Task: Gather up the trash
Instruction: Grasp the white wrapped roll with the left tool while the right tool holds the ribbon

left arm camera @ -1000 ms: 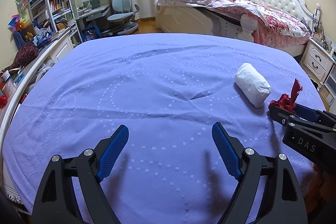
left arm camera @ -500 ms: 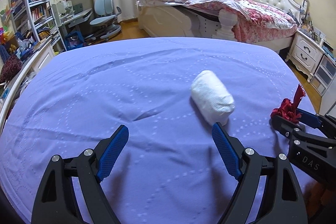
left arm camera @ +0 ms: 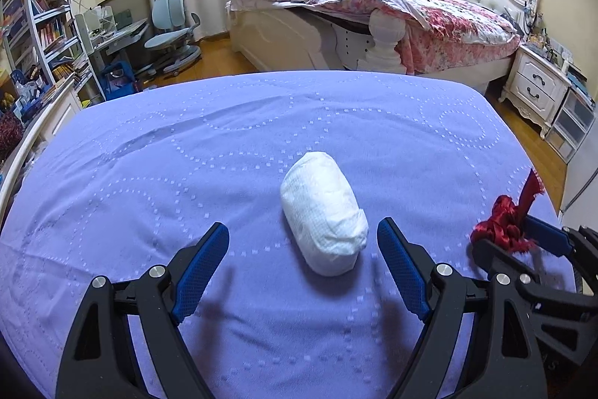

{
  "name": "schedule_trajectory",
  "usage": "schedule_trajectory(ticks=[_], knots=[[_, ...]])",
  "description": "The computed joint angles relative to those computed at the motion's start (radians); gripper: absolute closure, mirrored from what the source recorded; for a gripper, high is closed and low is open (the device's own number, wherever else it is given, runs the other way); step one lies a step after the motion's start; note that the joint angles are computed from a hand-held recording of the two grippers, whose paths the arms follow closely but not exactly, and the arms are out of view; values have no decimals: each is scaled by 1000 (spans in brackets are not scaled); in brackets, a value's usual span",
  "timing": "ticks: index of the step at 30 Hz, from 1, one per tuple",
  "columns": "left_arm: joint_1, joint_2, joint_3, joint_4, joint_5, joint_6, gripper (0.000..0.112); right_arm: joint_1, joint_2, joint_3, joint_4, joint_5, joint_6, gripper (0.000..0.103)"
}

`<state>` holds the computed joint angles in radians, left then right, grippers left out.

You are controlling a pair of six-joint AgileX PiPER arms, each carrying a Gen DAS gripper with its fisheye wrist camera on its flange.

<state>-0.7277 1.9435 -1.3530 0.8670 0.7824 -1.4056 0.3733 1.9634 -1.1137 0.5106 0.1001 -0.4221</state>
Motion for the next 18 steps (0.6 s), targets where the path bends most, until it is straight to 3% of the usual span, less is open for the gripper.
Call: schedule_trajectory(ticks=[4,6,9,14,18], knots=[[29,0,-7,-46,-32,24,31,-4,5,-6,44,4,-51,45],[42,-4,-1,-72,-56,42,40,-2,5,-7,15,4,-23,44],[62,-4,3,-135,-88,96,50,7,6,-9,-123,1,110,43],[42,-7,14,-98,-93,90,70,14,9,-11,-252,-1,236,43],[37,-9,17,-99,-96,101,73,19,8,-10,-384,-4,368,45]])
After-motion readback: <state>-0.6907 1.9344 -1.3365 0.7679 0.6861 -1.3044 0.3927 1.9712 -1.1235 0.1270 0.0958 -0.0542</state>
